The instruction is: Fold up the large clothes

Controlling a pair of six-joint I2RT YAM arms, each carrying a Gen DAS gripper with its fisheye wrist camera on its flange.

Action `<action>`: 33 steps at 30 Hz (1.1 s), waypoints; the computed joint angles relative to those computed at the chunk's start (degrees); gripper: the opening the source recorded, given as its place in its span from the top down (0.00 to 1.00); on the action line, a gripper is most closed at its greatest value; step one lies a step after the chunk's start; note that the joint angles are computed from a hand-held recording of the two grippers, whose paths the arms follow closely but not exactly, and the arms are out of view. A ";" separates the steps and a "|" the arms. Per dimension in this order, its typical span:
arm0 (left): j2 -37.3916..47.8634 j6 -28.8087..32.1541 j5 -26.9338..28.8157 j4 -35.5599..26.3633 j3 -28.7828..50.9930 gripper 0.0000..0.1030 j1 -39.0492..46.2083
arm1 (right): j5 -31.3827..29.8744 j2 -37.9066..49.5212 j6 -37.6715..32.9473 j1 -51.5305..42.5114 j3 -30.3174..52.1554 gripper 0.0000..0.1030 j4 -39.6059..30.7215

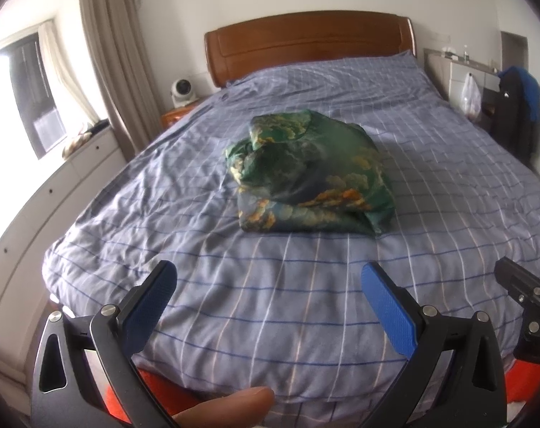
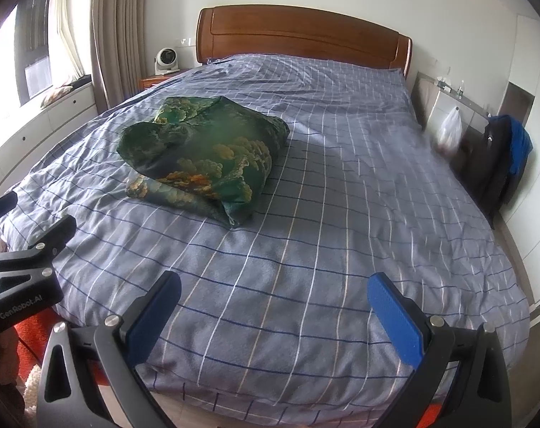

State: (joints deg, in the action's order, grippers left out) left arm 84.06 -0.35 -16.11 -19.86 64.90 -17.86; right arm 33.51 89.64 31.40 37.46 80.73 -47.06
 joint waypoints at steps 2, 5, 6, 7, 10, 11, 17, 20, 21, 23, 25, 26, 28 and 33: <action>0.22 -0.55 1.05 -0.90 0.20 0.00 0.42 | -0.96 -0.41 0.09 0.02 -0.66 0.00 0.95; 0.49 -0.89 1.43 -2.24 0.52 0.00 0.61 | -2.75 -1.26 0.18 0.02 -1.83 0.00 2.57; 0.56 -0.79 1.59 -2.73 0.72 0.00 0.68 | -3.61 -1.73 0.07 -0.07 -2.35 0.00 3.36; 0.67 -0.55 1.97 -3.65 1.20 0.00 0.82 | -4.52 -2.10 -0.28 -0.33 -2.74 0.00 4.18; 0.53 0.19 2.58 -5.88 2.63 0.00 1.24 | -9.77 -5.15 -3.17 -1.71 -5.09 0.00 8.67; 0.30 0.31 2.94 -6.40 2.96 0.00 1.53 | -11.20 -6.24 -4.57 -2.14 -5.73 0.00 10.03; -3.38 0.26 4.85 -6.85 2.88 0.00 2.83 | -16.31 -10.90 -8.18 -3.75 -7.22 0.00 12.95; -4.25 0.37 6.37 -7.64 3.16 0.00 2.50 | -17.62 -11.36 -6.63 -3.64 -8.04 0.00 13.17; -4.32 0.41 6.92 -7.98 3.33 0.00 2.31 | -17.24 -11.42 -6.20 -3.38 -8.42 0.00 13.38; -4.34 0.49 6.99 -8.30 3.47 0.00 1.86 | -16.82 -10.79 -4.67 -3.12 -8.62 0.00 12.73; -4.25 0.32 6.19 -8.24 3.42 0.00 1.43 | -16.02 -9.44 -3.15 -2.90 -7.83 0.00 10.87; -4.12 0.12 6.16 -8.38 3.52 0.00 1.40 | -15.33 -8.99 -2.61 -2.73 -7.55 0.00 10.06; -3.65 -0.52 6.91 -9.12 4.10 0.00 1.69 | -12.94 -8.10 -1.76 -2.11 -7.07 0.00 8.63; -3.30 -1.58 7.76 -10.20 4.68 0.00 1.75 | -10.40 -7.92 -2.30 -1.95 -6.84 0.00 7.56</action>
State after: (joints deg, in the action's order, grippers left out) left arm 80.76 -1.93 -8.35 -30.06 69.57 -16.11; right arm 23.10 81.72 29.10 35.51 73.89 -39.50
